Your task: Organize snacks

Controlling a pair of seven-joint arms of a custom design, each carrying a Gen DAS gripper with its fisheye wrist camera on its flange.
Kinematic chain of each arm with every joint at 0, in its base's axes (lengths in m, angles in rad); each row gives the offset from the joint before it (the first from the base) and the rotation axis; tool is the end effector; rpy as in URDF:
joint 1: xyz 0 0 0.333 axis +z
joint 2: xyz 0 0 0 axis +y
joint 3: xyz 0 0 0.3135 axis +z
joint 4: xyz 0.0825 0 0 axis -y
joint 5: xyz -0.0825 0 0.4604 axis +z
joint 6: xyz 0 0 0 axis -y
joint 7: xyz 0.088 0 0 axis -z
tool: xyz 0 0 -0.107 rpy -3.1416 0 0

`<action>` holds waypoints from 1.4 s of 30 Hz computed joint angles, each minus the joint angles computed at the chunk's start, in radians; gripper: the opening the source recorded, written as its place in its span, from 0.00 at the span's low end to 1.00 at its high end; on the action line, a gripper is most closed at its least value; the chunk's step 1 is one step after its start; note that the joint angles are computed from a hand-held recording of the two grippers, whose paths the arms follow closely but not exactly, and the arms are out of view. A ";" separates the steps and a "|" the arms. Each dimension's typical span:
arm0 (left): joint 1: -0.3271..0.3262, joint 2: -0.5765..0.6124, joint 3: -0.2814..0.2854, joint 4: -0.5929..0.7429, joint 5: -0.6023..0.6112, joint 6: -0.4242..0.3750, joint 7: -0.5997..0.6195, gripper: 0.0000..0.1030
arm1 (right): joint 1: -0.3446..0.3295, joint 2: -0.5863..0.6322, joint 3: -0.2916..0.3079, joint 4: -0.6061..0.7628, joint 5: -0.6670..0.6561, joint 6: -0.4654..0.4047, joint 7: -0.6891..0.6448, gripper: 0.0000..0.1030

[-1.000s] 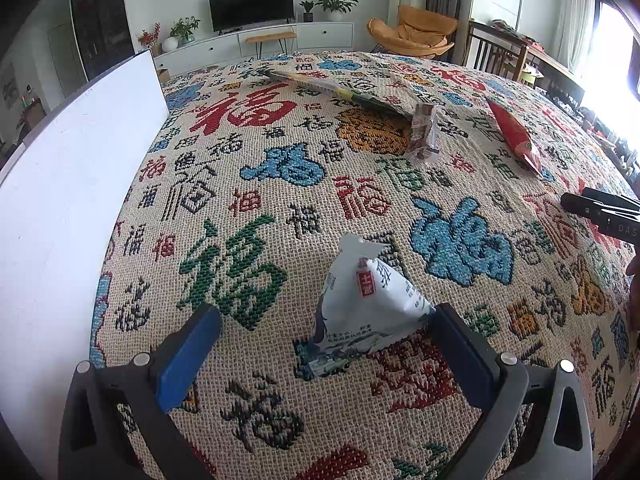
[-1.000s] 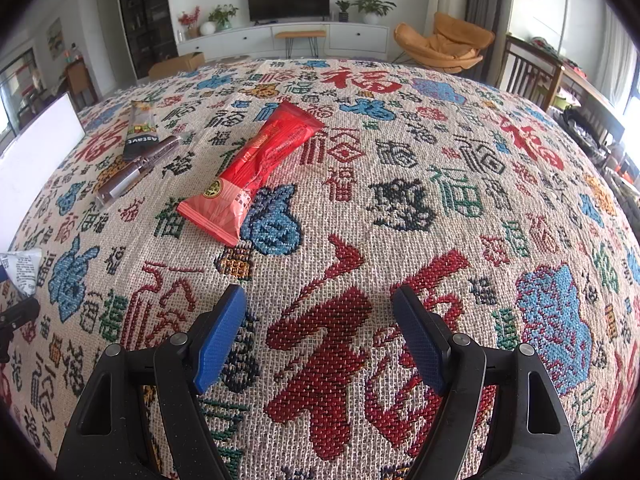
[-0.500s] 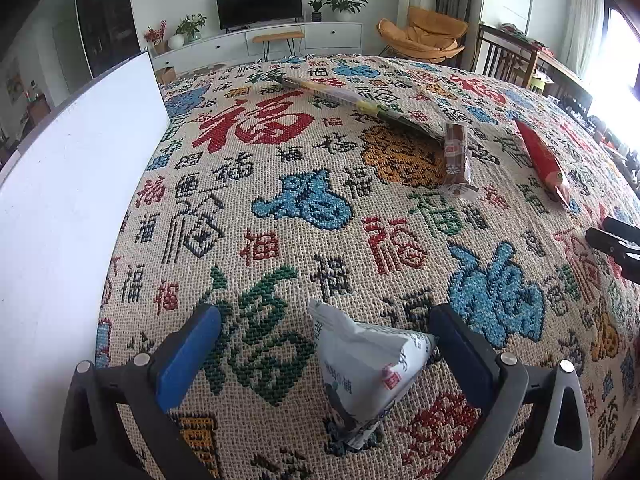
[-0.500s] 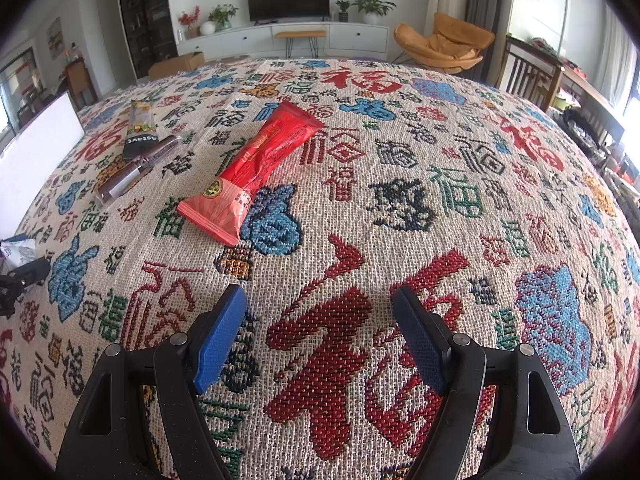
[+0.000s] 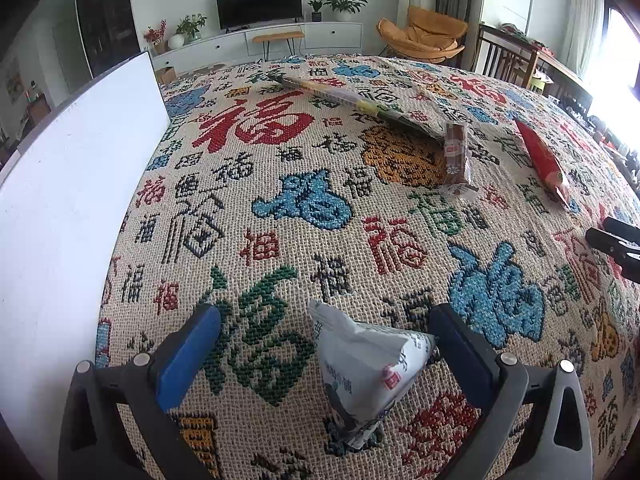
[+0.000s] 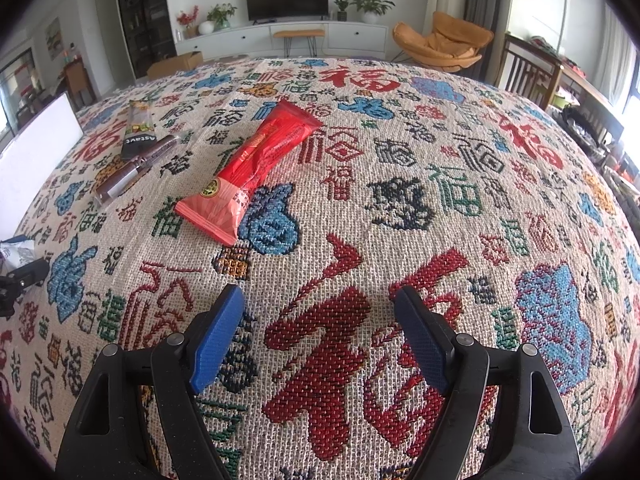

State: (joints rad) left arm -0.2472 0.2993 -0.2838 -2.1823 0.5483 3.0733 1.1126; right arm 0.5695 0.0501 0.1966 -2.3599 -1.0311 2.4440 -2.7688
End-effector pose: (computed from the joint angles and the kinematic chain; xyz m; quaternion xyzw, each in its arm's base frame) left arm 0.5344 -0.3608 0.2591 -0.4571 0.8366 -0.2656 0.1438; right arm 0.4033 0.3874 0.2515 -0.5352 0.7820 -0.2595 0.1863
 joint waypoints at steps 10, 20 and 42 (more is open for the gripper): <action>0.001 0.000 -0.001 0.000 0.000 0.000 0.000 1.00 | 0.002 0.006 0.000 0.005 0.002 -0.007 -0.005 0.79; 0.001 0.000 -0.001 0.000 0.000 -0.001 0.000 1.00 | 0.002 0.001 -0.002 -0.001 -0.002 0.001 0.004 0.80; 0.000 0.001 -0.001 0.001 0.001 -0.001 -0.001 1.00 | 0.001 0.000 0.000 -0.001 0.004 -0.006 -0.004 0.80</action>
